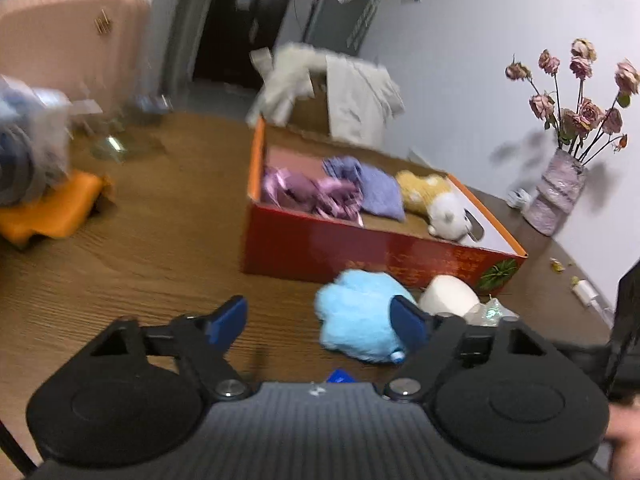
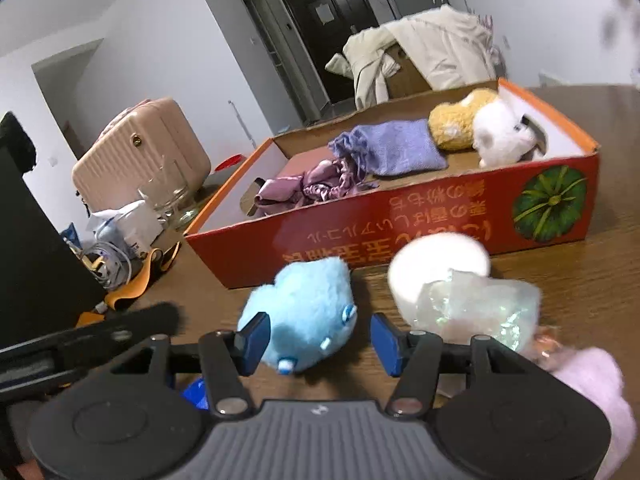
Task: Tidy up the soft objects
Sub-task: 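Grasp the light-blue fluffy plush from the table with the right gripper, then take the light-blue plush into the left gripper from the right gripper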
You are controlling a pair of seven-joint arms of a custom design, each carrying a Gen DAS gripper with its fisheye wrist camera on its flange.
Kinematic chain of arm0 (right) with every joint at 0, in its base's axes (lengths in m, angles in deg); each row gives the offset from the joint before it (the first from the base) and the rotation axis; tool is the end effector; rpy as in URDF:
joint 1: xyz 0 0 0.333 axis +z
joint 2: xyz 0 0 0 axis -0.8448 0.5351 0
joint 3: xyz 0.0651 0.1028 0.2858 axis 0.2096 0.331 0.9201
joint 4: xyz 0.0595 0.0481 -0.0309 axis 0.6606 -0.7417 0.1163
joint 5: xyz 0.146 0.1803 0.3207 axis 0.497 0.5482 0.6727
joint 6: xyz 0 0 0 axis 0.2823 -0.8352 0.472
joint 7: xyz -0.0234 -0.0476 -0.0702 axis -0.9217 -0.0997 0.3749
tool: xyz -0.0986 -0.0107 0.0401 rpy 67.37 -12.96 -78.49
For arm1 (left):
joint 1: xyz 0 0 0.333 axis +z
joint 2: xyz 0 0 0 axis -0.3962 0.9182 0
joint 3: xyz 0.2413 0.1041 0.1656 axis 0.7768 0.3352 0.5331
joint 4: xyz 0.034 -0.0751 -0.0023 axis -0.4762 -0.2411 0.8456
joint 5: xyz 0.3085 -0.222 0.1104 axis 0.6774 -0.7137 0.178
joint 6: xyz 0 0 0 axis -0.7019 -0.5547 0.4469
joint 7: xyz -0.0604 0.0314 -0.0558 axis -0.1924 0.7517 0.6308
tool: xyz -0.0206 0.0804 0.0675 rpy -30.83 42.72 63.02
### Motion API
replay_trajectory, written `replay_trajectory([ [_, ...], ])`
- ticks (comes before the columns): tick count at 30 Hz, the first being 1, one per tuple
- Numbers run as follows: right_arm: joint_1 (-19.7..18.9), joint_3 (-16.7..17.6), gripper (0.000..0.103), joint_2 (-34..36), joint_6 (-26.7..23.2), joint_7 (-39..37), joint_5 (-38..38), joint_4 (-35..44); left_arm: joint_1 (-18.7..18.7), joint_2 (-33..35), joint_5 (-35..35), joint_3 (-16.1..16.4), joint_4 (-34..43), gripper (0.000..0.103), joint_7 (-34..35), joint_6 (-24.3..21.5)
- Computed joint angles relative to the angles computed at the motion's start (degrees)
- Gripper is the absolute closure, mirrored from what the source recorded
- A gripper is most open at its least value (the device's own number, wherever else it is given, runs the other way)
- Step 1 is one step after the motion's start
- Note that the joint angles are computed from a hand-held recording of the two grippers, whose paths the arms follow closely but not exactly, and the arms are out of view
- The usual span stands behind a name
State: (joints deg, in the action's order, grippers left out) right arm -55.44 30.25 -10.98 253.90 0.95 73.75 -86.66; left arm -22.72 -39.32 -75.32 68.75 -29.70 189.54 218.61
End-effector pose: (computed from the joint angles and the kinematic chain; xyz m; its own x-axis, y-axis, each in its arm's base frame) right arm 0.6325 0.1010 0.4633 -0.0204 -0.9035 -0.4282 -0.6165 0.3485 -0.7061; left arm 0.6735 -0.1618 0.4931 -0.3796 -0.8698 0.3151 -0.6557 0.0127 -0.7549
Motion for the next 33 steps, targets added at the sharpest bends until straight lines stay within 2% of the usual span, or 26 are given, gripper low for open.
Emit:
replay_trajectory([
  [1,-2.66,3.03,0.049,0.68,-0.1,-4.07,3.89,1.11,-0.36,2.0,1.21,0.54,2.62,0.031,-1.77,-2.56],
  [2,-4.01,4.73,0.056,1.31,-0.19,-7.63,7.2,2.05,-0.4,3.78,1.92,0.7,4.94,0.036,-3.03,-4.72],
  [3,-3.71,4.43,0.06,1.68,-0.13,-7.82,7.39,2.41,-0.24,5.46,2.42,0.7,7.27,0.046,-4.27,-7.28],
  [4,-4.58,5.48,0.06,2.31,0.12,-10.15,9.59,3.23,0.61,7.04,1.89,0.08,9.55,0.051,-4.51,-10.39],
  [6,-6.04,6.99,0.063,3.08,-0.32,-14.63,13.51,4.46,2.31,9.12,-0.25,-1.08,12.57,0.068,-4.65,-15.67],
  [9,-5.85,6.85,0.067,3.03,-0.91,-18.72,17.92,5.12,2.61,8.36,-2.13,-1.56,10.91,0.069,-1.98,-14.43],
  [12,-4.56,5.71,0.073,1.62,-0.73,-20.99,21.03,4.61,2.91,6.59,-3.26,-1.08,9.66,0.069,-2.84,-16.2],
  [14,-5.22,6.88,0.074,-1.21,-0.68,-27.56,27.8,3.55,4.58,3.36,-8.33,-2.14,6.83,0.069,0.68,-16.36],
  [15,-5.89,7.99,0.074,-3.37,-0.67,-34.33,34.06,2.82,5.54,0.91,-12.12,-2.62,4.58,0.069,3.84,-16.29],
  [17,-5.78,7.75,0.075,-8.32,-2.62,-42.89,42.95,0.15,7.31,-4.99,-20.49,-3.0,-1.01,0.069,9.41,-16.97],
  [19,-4.69,6.48,0.076,-14.46,-5.02,-46.85,48.25,-4.87,8.03,-11.83,-27.41,-2.33,-7.99,0.069,14.58,-18.13],
  [21,-2.89,5.31,0.078,-20.29,-6.43,-46.47,49.08,-10.88,7.47,-18.52,-31.36,-0.89,-15.58,0.069,17.47,-19.13],
  [23,-0.73,4.49,0.078,-25.87,-6.88,-44.52,48.21,-17.29,6.17,-23.3,-31.46,0.62,-21.52,0.069,17.1,-20.34],
  [27,2.07,3.58,0.078,-32.62,-7.53,-32.81,39.25,-27.14,3.56,-28.38,-29.02,3.47,-29.24,0.069,14.2,-23.28],
  [29,3.31,2.72,0.076,-34.39,-8.2,-29.77,37.3,-29.82,2.05,-29.63,-27.78,4.23,-31.56,0.069,14.23,-21.66],
  [31,4.76,3.17,0.075,-35.5,-5.18,-28.67,35.93,-31.85,0.4,-31.2,-27.33,4.73,-33.67,0.066,15.15,-18.31],
  [33,6.71,2.57,0.07,-36.37,-2.73,-29.26,36.2,-33.22,-1.1,-32.66,-27.91,5.78,-35.38,0.059,16.48,-15.87],
])
